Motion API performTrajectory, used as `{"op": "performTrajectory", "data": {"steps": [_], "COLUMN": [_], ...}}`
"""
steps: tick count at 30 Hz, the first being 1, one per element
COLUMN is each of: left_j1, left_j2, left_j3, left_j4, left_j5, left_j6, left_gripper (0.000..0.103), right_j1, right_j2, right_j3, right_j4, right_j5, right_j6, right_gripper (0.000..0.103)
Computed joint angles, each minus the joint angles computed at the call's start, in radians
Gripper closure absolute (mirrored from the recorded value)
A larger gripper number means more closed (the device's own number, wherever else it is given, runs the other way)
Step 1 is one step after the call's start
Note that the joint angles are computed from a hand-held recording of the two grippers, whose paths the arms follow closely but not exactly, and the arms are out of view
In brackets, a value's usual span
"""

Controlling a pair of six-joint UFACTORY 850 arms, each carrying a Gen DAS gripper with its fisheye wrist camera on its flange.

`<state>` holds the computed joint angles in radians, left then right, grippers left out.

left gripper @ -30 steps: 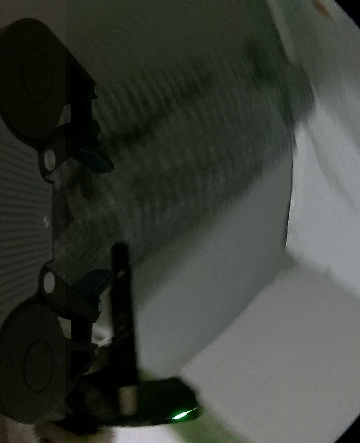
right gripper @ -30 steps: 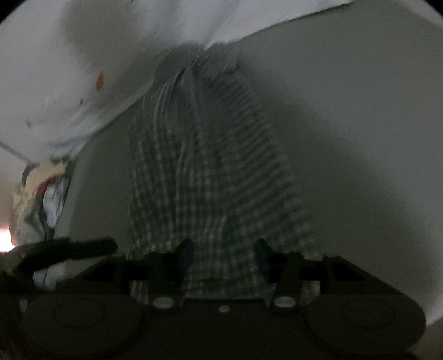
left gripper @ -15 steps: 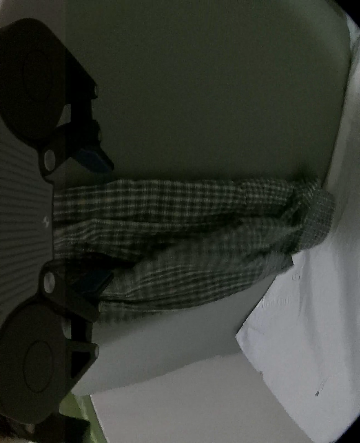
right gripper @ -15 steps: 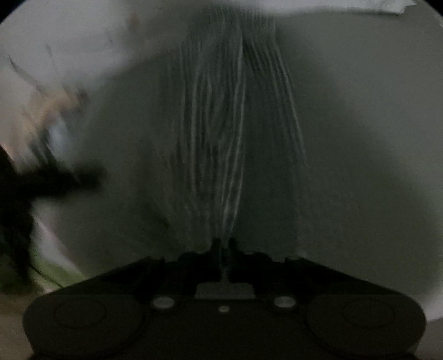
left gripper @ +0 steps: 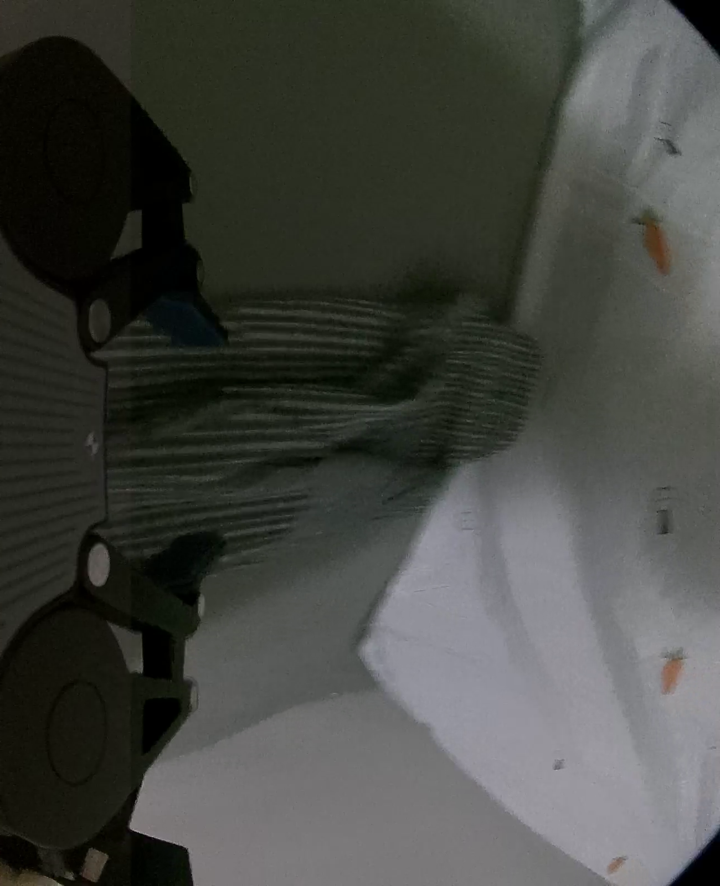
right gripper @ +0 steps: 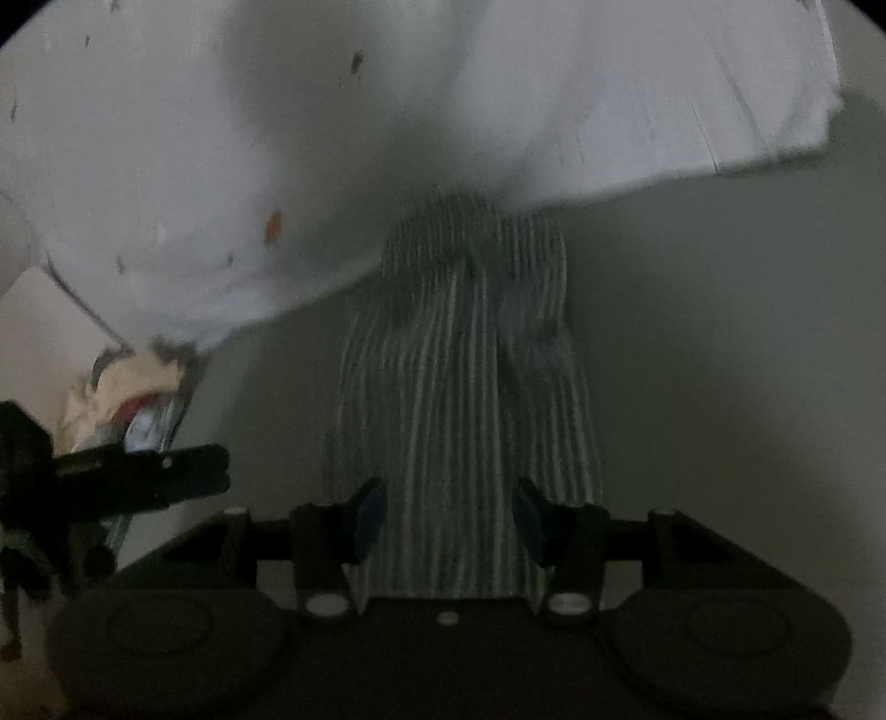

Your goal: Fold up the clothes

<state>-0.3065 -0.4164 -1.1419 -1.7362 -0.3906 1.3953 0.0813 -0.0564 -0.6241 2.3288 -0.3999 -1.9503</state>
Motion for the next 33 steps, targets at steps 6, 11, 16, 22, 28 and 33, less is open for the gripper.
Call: {"op": "performTrajectory", "data": {"steps": [6, 11, 16, 22, 28, 33], "left_j1": [0.008, 0.026, 0.015, 0.023, 0.020, 0.036], "left_j2": [-0.234, -0.464, -0.663, -0.707, -0.811, -0.951], "left_j3": [-0.307, -0.625, -0.917, -0.974, -1.148, -1.336], "left_j4": [0.220, 0.513, 0.792, 0.770, 0.724, 0.722], "left_j5": [-0.014, -0.117, -0.195, -0.239, -0.320, -0.425], "left_j6": [-0.212, -0.579, -0.860, -0.854, -0.828, -0.945], "left_gripper": [0.070, 0.051, 0.086, 0.100, 0.099, 0.097], "right_j1": [-0.005, -0.012, -0.015, -0.029, -0.091, -0.105], "right_j2": [-0.219, -0.395, -0.571, -0.624, -0.661, -0.755], "right_j3": [-0.234, -0.446, -0.652, -0.700, -0.704, -0.789], "right_j4": [0.122, -0.103, -0.356, -0.415, -0.255, -0.338], "right_j5": [0.037, 0.073, 0.108, 0.058, -0.205, -0.258], "right_j6": [-0.224, -0.045, 0.201, 0.298, 0.325, 0.487], "right_gripper": [0.073, 0.071, 0.062, 0.101, 0.101, 0.101]}}
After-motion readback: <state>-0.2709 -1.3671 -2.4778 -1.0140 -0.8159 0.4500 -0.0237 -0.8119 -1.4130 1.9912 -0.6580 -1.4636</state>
